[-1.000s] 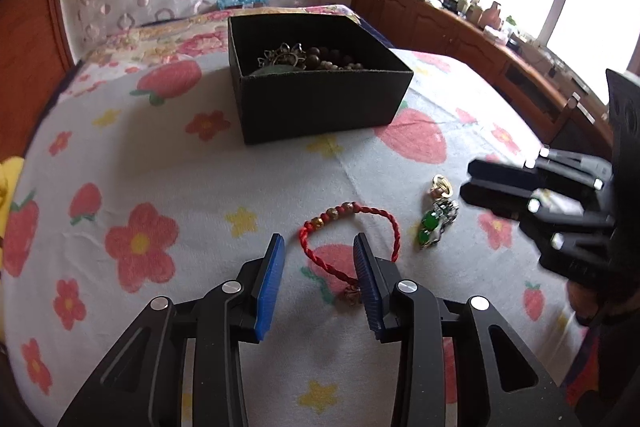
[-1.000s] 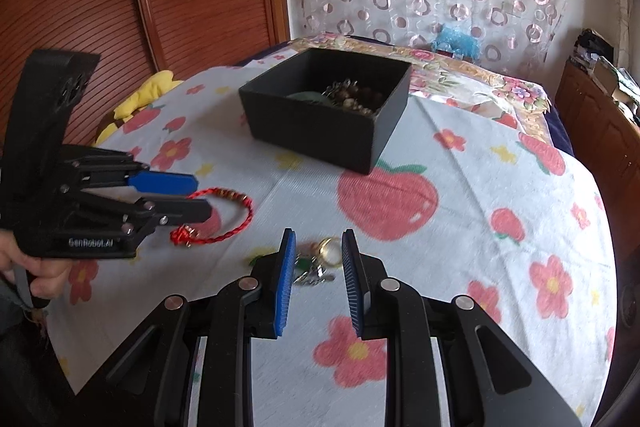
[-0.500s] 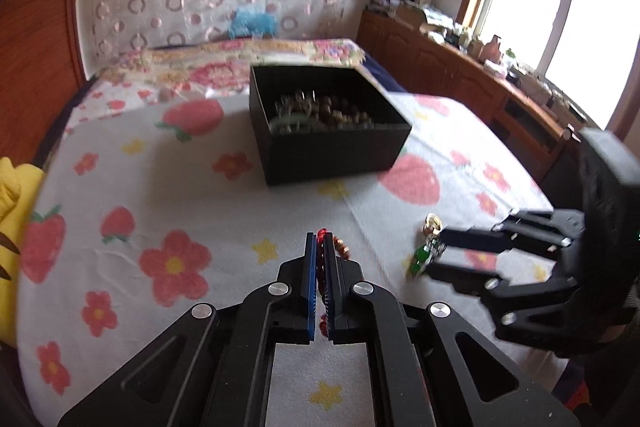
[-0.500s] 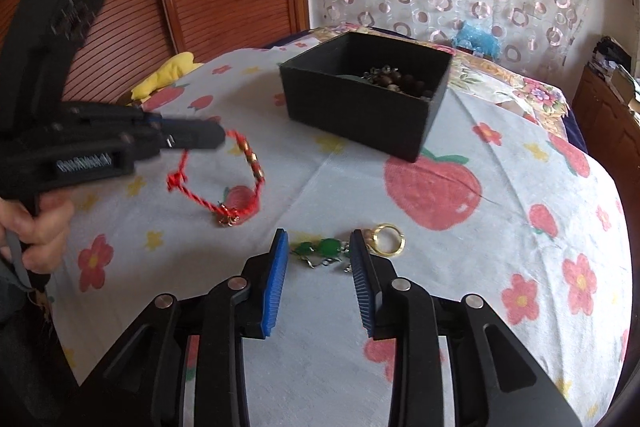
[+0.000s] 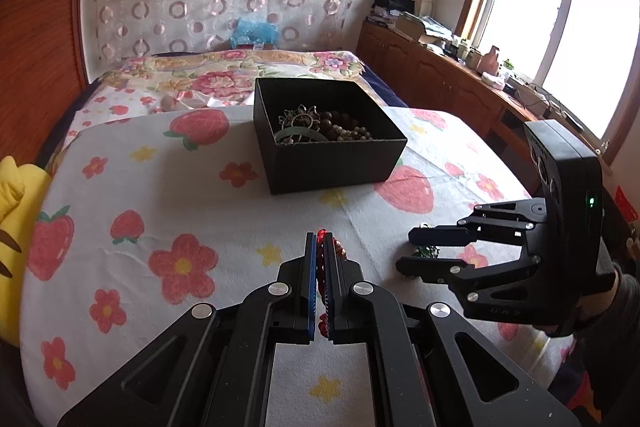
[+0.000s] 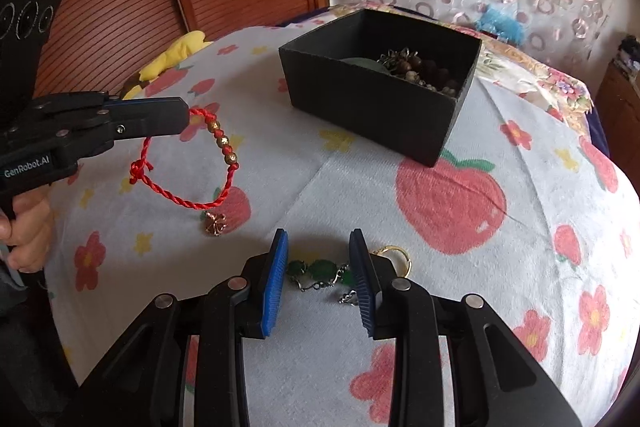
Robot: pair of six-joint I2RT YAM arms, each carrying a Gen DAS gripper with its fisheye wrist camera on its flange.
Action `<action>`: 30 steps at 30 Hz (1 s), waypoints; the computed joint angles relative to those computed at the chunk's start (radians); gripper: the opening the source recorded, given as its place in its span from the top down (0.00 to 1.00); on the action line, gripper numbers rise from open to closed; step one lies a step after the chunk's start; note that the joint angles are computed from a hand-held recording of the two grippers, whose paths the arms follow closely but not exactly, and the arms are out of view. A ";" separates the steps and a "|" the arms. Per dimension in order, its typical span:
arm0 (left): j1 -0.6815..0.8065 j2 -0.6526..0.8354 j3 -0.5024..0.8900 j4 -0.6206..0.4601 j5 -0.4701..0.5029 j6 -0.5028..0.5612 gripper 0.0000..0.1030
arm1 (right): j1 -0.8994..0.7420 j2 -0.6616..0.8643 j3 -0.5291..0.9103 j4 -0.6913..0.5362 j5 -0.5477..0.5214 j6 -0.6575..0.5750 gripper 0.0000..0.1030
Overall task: Organize jewelry
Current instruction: 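Grasp the green jade pendant with the right gripper while the left gripper holds the red bracelet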
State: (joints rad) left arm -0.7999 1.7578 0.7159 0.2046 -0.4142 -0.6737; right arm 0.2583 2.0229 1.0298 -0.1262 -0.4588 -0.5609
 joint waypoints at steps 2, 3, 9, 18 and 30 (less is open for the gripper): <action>-0.003 0.004 0.003 -0.001 -0.002 0.002 0.98 | -0.008 -0.010 -0.010 -0.009 0.000 -0.017 0.67; -0.004 0.007 0.003 0.002 -0.003 0.003 0.98 | -0.013 -0.015 -0.016 -0.014 0.000 -0.027 0.67; 0.000 0.020 0.009 0.000 0.002 -0.005 0.98 | -0.038 -0.032 -0.032 -0.048 -0.002 -0.069 0.67; -0.002 0.045 0.033 -0.010 0.008 0.006 0.98 | -0.082 -0.046 -0.030 -0.089 -0.022 -0.119 0.57; -0.002 0.047 0.039 -0.013 0.004 0.011 0.98 | -0.096 -0.084 -0.124 0.012 0.022 -0.145 0.62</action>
State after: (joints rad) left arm -0.8020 1.8046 0.7546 0.1920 -0.4104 -0.6624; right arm 0.1620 1.9389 0.9058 -0.1147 -0.4367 -0.7063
